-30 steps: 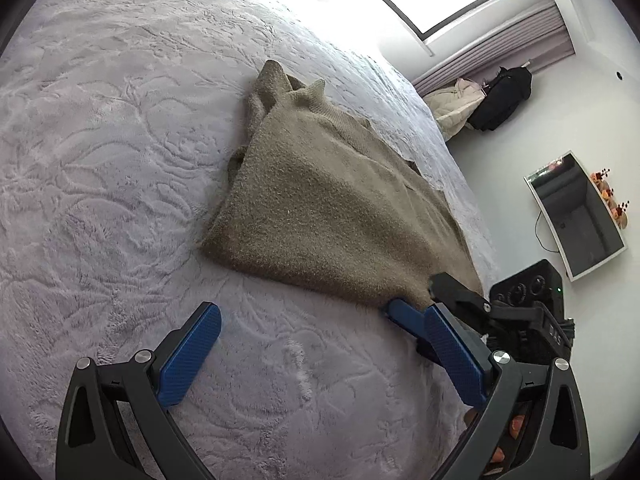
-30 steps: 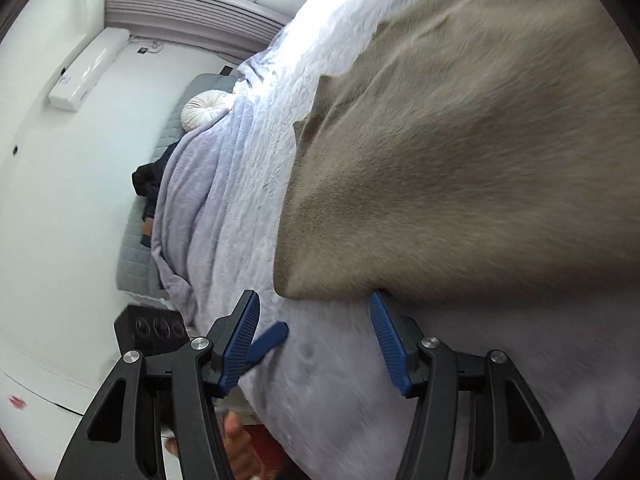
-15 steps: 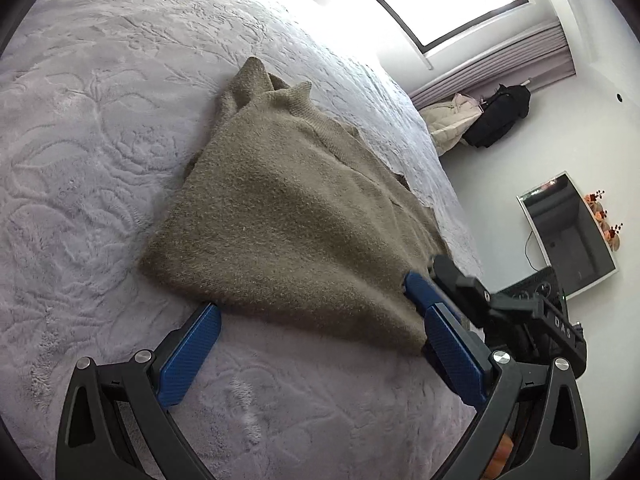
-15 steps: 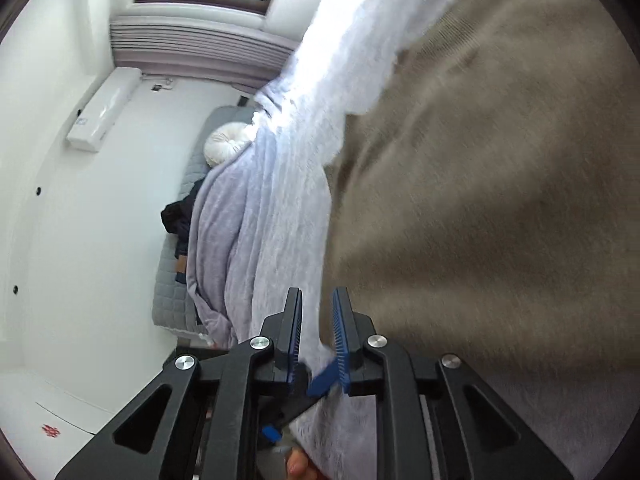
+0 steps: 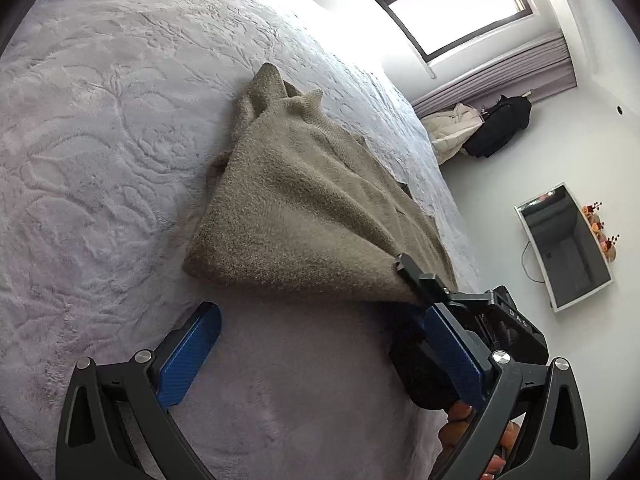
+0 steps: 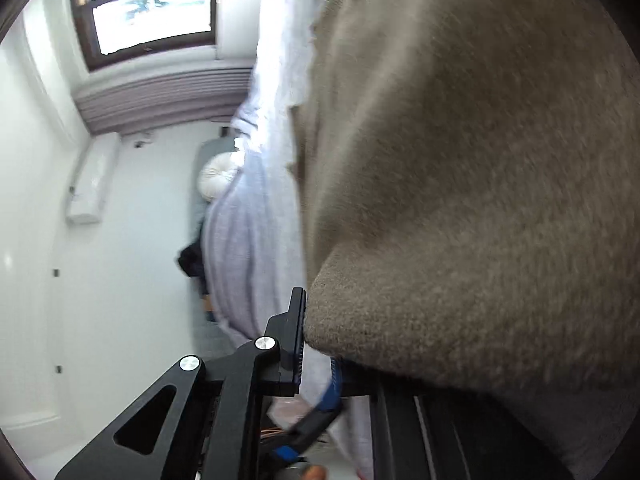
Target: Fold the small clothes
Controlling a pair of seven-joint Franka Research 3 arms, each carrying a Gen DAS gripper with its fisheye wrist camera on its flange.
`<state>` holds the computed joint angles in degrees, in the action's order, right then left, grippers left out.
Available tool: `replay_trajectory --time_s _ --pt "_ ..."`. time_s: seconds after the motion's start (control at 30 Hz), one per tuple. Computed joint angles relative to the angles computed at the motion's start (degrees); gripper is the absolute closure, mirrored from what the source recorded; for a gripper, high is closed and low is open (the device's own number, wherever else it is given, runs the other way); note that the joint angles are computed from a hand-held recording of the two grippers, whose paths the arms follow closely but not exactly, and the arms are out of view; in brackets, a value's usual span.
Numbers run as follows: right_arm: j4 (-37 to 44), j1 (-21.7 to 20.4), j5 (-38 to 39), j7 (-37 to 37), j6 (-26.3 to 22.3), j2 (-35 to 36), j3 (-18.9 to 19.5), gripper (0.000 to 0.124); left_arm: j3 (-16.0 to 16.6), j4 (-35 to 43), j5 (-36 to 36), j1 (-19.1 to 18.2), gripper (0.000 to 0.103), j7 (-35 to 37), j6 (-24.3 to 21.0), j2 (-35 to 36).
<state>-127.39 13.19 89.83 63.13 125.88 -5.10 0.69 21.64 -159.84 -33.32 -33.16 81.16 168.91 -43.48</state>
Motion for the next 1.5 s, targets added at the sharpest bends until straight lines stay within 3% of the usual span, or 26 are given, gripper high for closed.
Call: replay_trajectory --time_s 0.13,0.23,0.33,0.4,0.53,0.6,0.7,0.73,0.77,0.83,0.87,0.93,1.0,1.07,1.1,1.13,1.17,1.23,1.37,1.5 --pt "1.1 0.0 -2.2 -2.6 -0.9 -1.2 -0.2 0.112 8.7 1.7 -4.4 -11.8 0.001 4.0 7.0 0.7" --pt "0.7 -0.1 -2.2 -2.1 -1.9 -1.0 -0.5 0.112 13.1 3.5 -4.0 -17.3 0.001 3.3 10.3 2.8" --pt "-0.1 -0.2 -2.8 -1.7 -2.7 -0.7 -0.6 0.112 14.0 5.8 -1.6 -17.9 0.001 1.3 10.3 5.9" --pt "-0.8 -0.5 -3.6 -1.4 -3.6 -0.7 -0.8 0.112 12.4 8.2 0.6 -15.5 0.001 -0.6 8.8 9.6" --pt "-1.0 -1.1 -6.8 -0.3 -4.4 -1.3 -1.0 0.111 5.9 12.4 3.1 -7.8 0.001 -2.5 5.4 16.4" --pt "-1.0 -1.4 -10.0 0.3 -4.8 -2.0 -1.2 0.109 -1.2 14.3 6.9 0.5 0.006 -6.0 2.6 19.7" --pt "-1.1 -2.2 -15.2 1.2 -5.6 -3.8 -1.9 0.109 -11.5 16.6 14.9 12.6 0.037 -12.1 -3.0 22.5" --pt "-1.1 -2.5 -17.0 1.4 -5.7 -4.6 -2.1 0.109 -12.7 16.9 15.4 14.0 0.053 -11.8 -3.9 23.0" --pt "-1.2 -2.7 -18.3 1.4 -5.6 -5.3 -2.4 0.108 -12.2 17.0 13.8 13.5 0.061 -9.6 -4.1 23.1" --pt "-0.8 -3.4 -21.5 1.5 -5.6 -6.6 -3.0 0.108 -14.6 16.5 14.0 16.1 0.07 -9.4 -3.7 22.8" --pt "-0.6 -3.7 -22.9 1.6 -5.6 -7.1 -3.4 0.108 -17.4 16.5 16.6 18.9 0.072 -10.8 -3.8 22.6" --pt "0.5 -4.4 -26.4 2.0 -4.6 -8.0 -3.7 0.108 -25.6 17.1 27.4 27.0 0.076 -16.7 -5.1 22.2" --pt "2.4 -4.9 -30.1 2.6 -3.8 -8.3 -3.9 0.107 -34.9 18.4 43.0 35.6 0.076 -24.4 -6.7 21.4" --pt "5.1 -5.2 -33.1 3.1 -3.7 -7.9 -4.2 0.105 -42.9 19.7 57.4 42.3 0.078 -31.0 -8.5 20.6" --pt "6.4 -5.3 -34.2 3.2 -3.8 -7.5 -4.3 0.103 -45.0 20.2 62.0 43.8 0.078 -32.9 -9.1 20.4" --pt "8.6 -5.3 -35.5 3.5 -4.2 -6.7 -4.3 0.095 -46.3 20.7 65.4 44.6 0.078 -34.3 -9.8 20.4" --pt "11.2 -5.2 -36.9 3.7 -4.9 -5.5 -4.1 0.074 -47.1 21.0 68.3 45.0 0.078 -35.4 -10.2 20.5" --pt "16.4 -4.9 -39.8 4.1 -6.8 -2.9 -3.5 0.047 -47.1 21.5 71.4 44.5 0.078 -36.8 -11.1 21.0" --pt "31.3 -3.3 -47.0 6.2 -13.1 6.4 -0.7 0.045 -45.2 22.0 74.9 42.4 0.078 -38.3 -12.1 21.8" --pt "51.3 -0.5 -58.0 10.1 -23.2 19.7 2.9 0.042 -43.9 21.9 79.3 40.7 0.078 -40.8 -12.8 22.0"
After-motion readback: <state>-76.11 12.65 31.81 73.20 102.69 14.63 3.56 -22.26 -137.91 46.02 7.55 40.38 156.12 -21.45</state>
